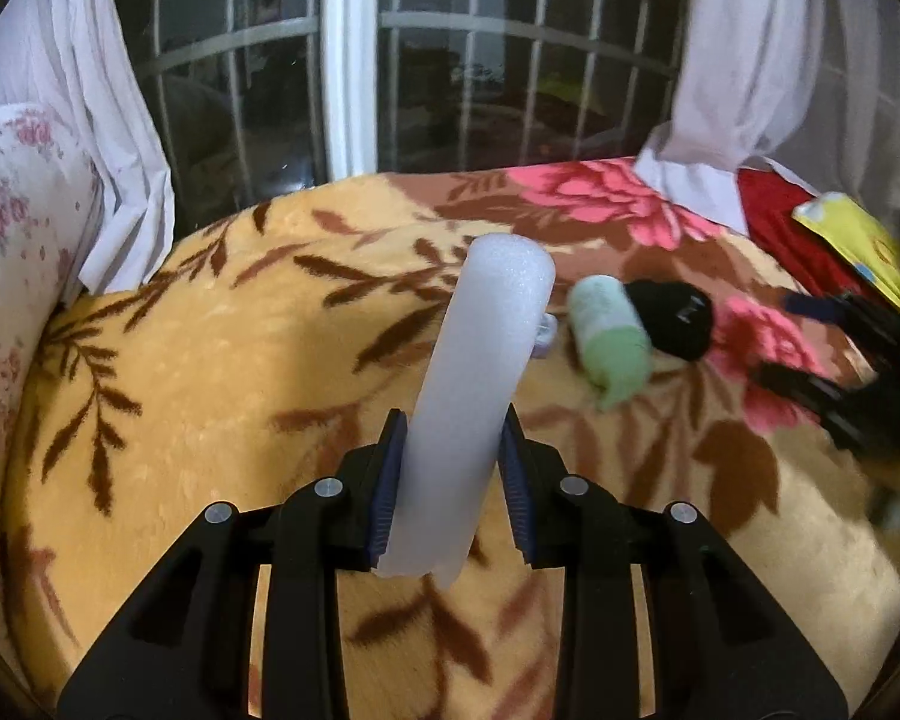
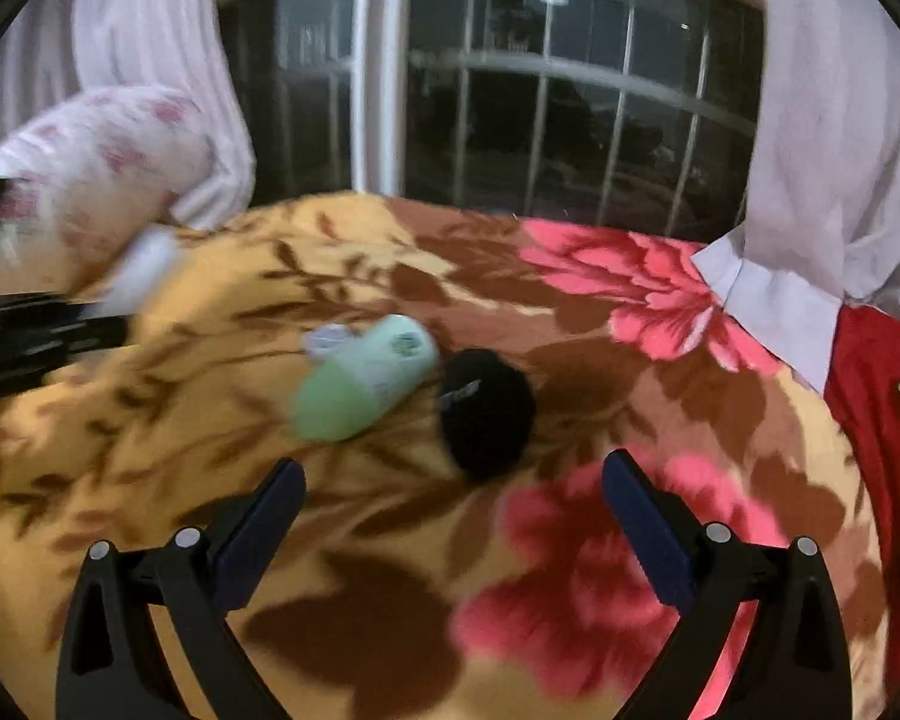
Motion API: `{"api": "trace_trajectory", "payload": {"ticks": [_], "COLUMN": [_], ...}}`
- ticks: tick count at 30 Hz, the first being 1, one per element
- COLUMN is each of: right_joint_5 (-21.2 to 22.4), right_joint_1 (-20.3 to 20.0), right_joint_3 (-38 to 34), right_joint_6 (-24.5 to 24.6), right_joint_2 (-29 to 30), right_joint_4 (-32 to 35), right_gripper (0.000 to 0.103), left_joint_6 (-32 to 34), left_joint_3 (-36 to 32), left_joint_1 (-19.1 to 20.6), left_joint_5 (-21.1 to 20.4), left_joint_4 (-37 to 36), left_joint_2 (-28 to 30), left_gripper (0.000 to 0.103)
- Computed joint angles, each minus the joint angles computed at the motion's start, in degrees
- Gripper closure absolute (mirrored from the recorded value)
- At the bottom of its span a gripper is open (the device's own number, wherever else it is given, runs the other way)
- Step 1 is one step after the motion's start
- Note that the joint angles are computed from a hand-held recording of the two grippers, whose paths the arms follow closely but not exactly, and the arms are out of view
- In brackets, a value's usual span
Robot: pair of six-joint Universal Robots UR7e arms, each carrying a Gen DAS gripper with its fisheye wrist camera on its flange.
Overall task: Collect trash
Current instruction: 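Grasp the black knit ball with the right gripper while the left holds the foam tube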
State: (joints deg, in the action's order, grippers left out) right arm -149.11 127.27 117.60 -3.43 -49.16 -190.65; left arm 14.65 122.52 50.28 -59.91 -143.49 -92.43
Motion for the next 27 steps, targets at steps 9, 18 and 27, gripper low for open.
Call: {"api": "trace_trajectory", "payload": {"ticks": [9,18,27], "right_joint_5": [-2.3,-1.5,0.0], "right_joint_1": [-6.0,-6.5,-1.9], "right_joint_3": [-7.3,-8.8,-2.9], "right_joint_6": [-1.7,-0.2,5.4], "right_joint_2": [3.5,3.8,-0.5], "right_joint_4": [9.6,14.4,14.0], "right_gripper": [0.009,0.055,0.055], "left_joint_6": [-0.2,-0.4,-3.7], "left_joint_3": [1.9,3.1,6.3], "left_joint_1": [-0.7,-1.4,-4.5], "left_joint_5": [-2.8,-2.7,-2.1], "left_joint_4": [2.3,3.0,8.3], "left_joint_2": [-2.8,-4.0,-10.8], "left_gripper": [0.072,0.072,0.071]}}
